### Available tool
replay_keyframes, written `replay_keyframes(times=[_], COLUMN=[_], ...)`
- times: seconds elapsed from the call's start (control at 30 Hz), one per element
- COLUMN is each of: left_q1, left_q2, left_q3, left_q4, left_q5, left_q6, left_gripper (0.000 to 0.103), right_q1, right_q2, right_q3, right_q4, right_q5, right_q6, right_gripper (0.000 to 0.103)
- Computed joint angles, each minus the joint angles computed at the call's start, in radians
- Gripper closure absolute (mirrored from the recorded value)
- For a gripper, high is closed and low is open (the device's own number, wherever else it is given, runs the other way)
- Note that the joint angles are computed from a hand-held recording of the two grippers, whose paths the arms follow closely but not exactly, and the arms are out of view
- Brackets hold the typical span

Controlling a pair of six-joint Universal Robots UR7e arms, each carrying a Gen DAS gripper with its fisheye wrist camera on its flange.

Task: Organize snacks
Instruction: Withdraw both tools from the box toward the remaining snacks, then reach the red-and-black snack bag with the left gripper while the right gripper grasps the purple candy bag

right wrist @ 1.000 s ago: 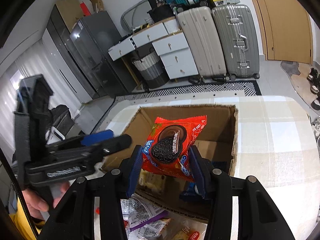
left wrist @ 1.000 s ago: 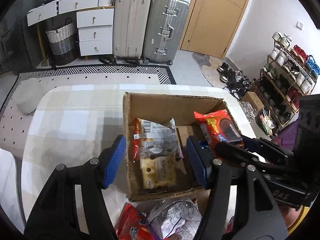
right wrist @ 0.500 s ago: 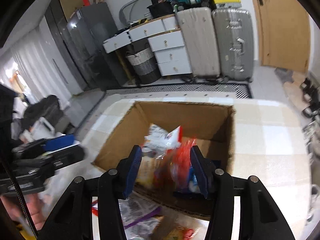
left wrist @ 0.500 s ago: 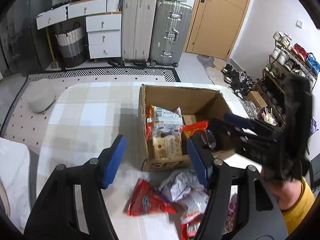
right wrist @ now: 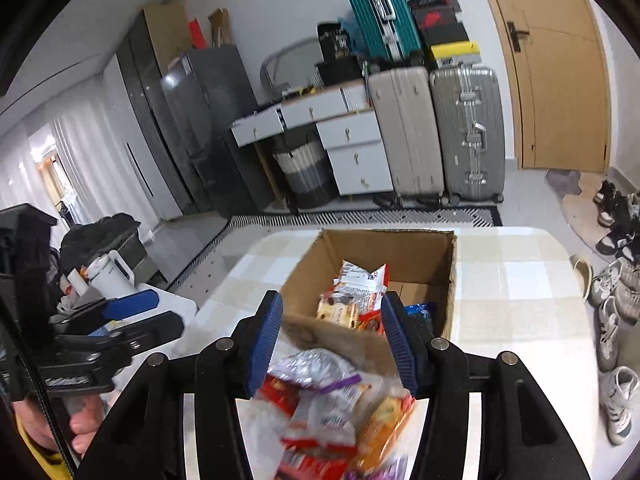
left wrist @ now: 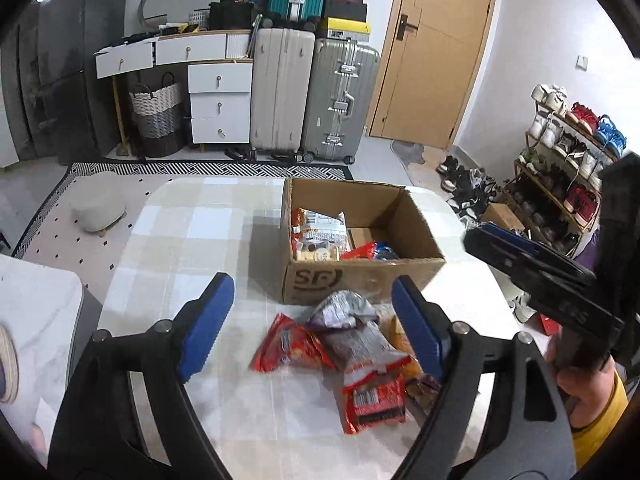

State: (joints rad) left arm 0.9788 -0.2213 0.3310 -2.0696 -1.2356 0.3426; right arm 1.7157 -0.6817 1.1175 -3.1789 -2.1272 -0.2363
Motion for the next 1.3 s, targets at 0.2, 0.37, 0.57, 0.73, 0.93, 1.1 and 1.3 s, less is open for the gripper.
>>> replay_keyframes(times=[0.2, 0.37, 0.57, 0.73, 0.93, 1.1, 1.3], left_q1=[-0.004, -0.014, -0.016, -0.029, -0.04, -0.03, 0.0], left_q2=[-0.251, -0.383, -0.473, -0.527, -0.58, -0.596, -0.563], left_q3=[0.439, 0.652, 0.792, 0.886, 1.009, 1.062, 1.028], left_q4=[-0.205, -0.324, -0.407, -0.445, -0.519, -0.568, -0.537], left_q5=[-0.034, -0.027, -0.043, -0.045, -0.05, -0.06, -0.074], left_q6=[-0.005, 0.005, 0.002, 0.003, 0.037, 0.09, 0.068], left_gripper=[0.02, 0.013, 0.001, 0.001, 0.001, 0.001, 0.001], right_q1=[0.066, 0.109, 0.142, 0.169, 0.186, 0.187, 0.173], right_q2=[-0.049, -0.063, -0.065, -0.052, -0.047, -0.063, -0.051], right_q3=[0.179, 0.29, 0.417, 0.495, 0.58, 0.634, 0.644], right_q4=[-0.226, -0.394, -0.566, -0.725, -0.856, -0.858, -0.887], right_q5=[-0.036, -0.057, -0.079, -0.07, -0.059, -0.07, -0.068], right_q6=[-0.085, -0.119, -0.154, -0.205, -0.184, -0.091, -0.127], right_gripper=[0.034, 0.017, 0.016, 0.003, 0.001, 0.001, 0.001])
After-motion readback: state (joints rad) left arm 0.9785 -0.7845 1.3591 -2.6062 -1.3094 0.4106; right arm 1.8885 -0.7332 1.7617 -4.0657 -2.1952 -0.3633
